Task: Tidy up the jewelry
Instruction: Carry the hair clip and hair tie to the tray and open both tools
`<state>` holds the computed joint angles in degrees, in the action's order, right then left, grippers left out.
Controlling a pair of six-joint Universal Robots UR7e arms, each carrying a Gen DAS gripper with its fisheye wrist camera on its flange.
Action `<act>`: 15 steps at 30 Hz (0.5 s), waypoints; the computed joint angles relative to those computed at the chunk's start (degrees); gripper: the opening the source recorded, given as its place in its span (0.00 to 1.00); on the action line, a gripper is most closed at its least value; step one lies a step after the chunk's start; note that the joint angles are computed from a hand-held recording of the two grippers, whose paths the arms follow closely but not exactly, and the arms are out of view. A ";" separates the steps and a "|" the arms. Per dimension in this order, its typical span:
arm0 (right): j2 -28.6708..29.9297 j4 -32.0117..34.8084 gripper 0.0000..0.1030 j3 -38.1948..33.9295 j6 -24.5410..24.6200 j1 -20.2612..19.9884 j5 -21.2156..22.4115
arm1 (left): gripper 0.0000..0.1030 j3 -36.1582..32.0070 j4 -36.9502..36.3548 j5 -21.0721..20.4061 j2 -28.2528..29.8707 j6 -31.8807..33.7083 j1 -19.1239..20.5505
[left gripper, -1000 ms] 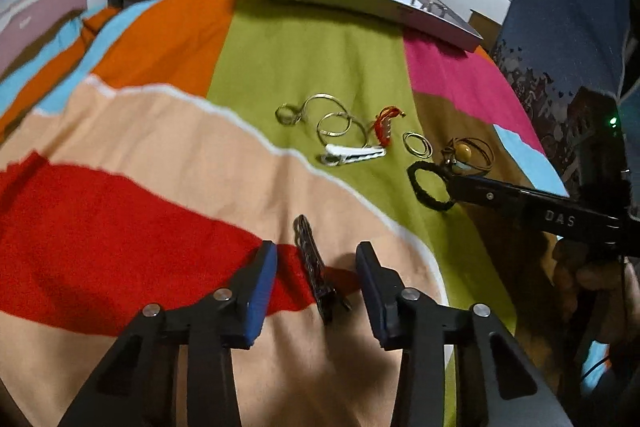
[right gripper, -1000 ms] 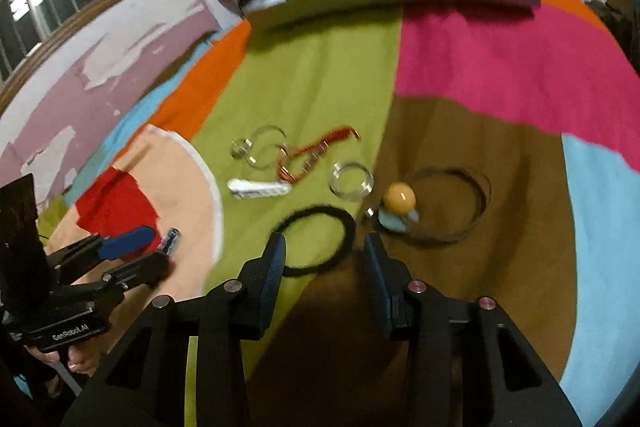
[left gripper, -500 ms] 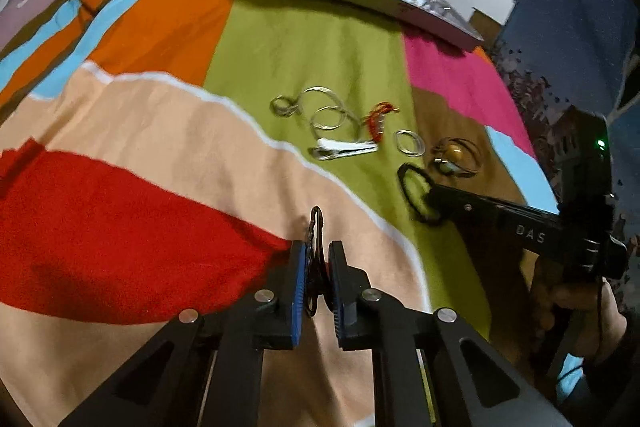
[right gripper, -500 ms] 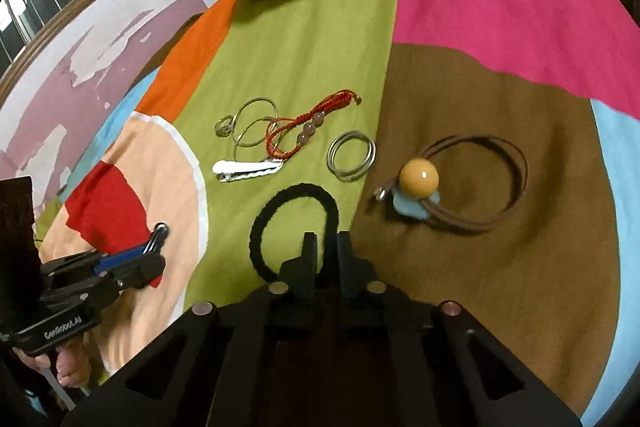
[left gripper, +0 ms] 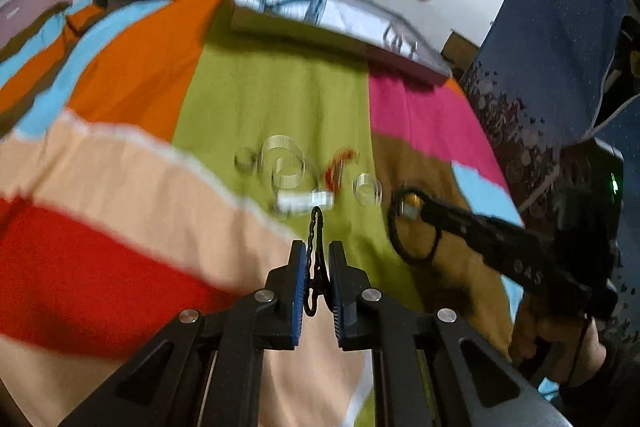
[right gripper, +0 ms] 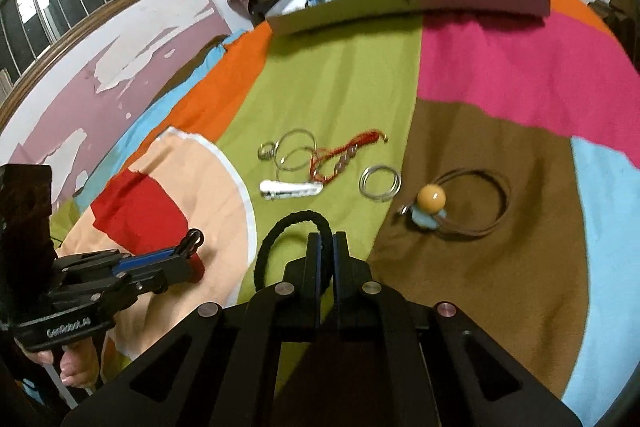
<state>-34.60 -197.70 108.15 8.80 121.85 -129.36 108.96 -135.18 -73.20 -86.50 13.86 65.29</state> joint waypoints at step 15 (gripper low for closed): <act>-2.12 -0.09 0.05 -18.57 -17.32 -1.63 -7.63 | 0.11 -30.26 -8.50 -3.02 24.83 7.32 -2.13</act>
